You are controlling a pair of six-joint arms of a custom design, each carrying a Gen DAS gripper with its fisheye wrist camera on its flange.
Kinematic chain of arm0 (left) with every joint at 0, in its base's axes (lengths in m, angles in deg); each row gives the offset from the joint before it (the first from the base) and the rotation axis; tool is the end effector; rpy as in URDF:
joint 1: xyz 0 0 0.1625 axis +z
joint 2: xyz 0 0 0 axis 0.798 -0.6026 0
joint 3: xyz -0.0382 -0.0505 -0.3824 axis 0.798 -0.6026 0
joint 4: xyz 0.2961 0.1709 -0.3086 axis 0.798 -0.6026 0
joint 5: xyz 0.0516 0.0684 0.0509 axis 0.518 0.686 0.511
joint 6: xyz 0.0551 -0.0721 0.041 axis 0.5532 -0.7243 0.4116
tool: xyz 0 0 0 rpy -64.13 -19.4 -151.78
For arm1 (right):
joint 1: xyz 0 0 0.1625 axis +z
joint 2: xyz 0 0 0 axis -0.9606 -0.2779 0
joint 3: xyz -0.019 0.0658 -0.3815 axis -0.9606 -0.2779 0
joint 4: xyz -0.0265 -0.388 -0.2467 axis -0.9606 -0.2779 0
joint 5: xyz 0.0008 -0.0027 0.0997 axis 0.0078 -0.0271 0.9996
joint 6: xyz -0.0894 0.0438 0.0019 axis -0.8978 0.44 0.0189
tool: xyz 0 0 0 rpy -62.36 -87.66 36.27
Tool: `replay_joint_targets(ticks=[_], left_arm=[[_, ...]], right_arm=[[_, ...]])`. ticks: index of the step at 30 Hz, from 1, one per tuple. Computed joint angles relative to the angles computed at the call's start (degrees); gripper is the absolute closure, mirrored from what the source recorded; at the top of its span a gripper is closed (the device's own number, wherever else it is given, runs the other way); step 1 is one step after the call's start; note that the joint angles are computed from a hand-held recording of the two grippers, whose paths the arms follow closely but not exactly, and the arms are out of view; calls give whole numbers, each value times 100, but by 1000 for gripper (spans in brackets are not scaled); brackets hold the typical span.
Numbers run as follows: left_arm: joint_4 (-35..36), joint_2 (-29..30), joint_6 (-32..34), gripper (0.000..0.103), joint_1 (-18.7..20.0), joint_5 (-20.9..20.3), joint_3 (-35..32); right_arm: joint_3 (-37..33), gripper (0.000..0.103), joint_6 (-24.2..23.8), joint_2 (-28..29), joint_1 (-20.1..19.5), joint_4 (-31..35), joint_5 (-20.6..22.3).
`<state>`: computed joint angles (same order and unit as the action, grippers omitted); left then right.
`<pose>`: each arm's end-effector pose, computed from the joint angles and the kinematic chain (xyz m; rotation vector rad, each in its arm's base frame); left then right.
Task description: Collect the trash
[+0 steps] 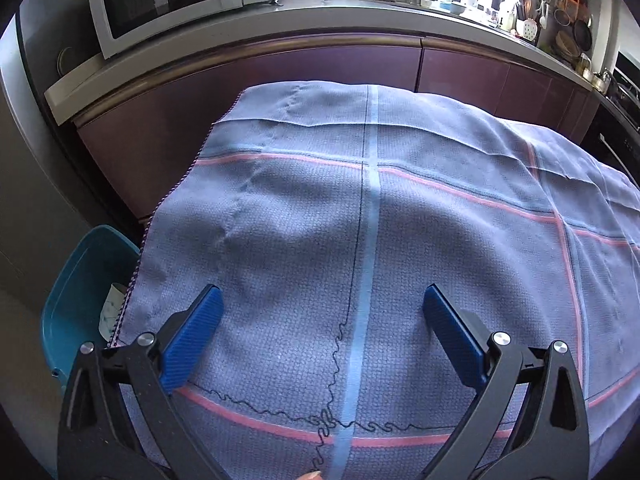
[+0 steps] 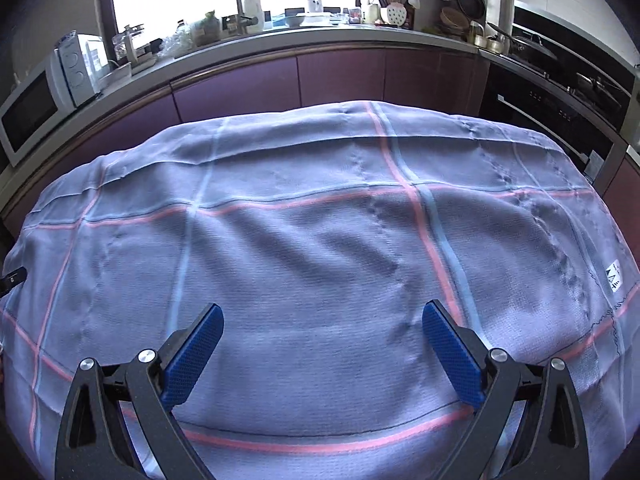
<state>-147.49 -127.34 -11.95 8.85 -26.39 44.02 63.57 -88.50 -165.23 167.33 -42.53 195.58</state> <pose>-0.1429 -0.6691 0.0539 0.9490 2.3261 -0.4824 0.0640 -0.3241 0.1333 -0.6331 -1.8662 1.0724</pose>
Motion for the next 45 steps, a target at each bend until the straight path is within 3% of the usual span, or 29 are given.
replay_joint_targets(ticks=[2, 5, 6, 12, 45], left_arm=[[2, 9, 4, 4, 6, -5, -14], [2, -4, 6, 4, 4, -2, -2], [6, -11, 3, 4, 3, -4, 3], [5, 4, 5, 4, 4, -4, -13], [-7, -24, 6, 4, 0, -8, 24]], right_arm=[[16, 7, 120, -114, -177, 227, -73], [81, 7, -179, -342, -352, 243, -98], [168, 7, -301, -537, -476, 261, -315], [258, 6, -677, -986, -816, 350, -628], [269, 5, -703, -1037, -837, 378, -672]])
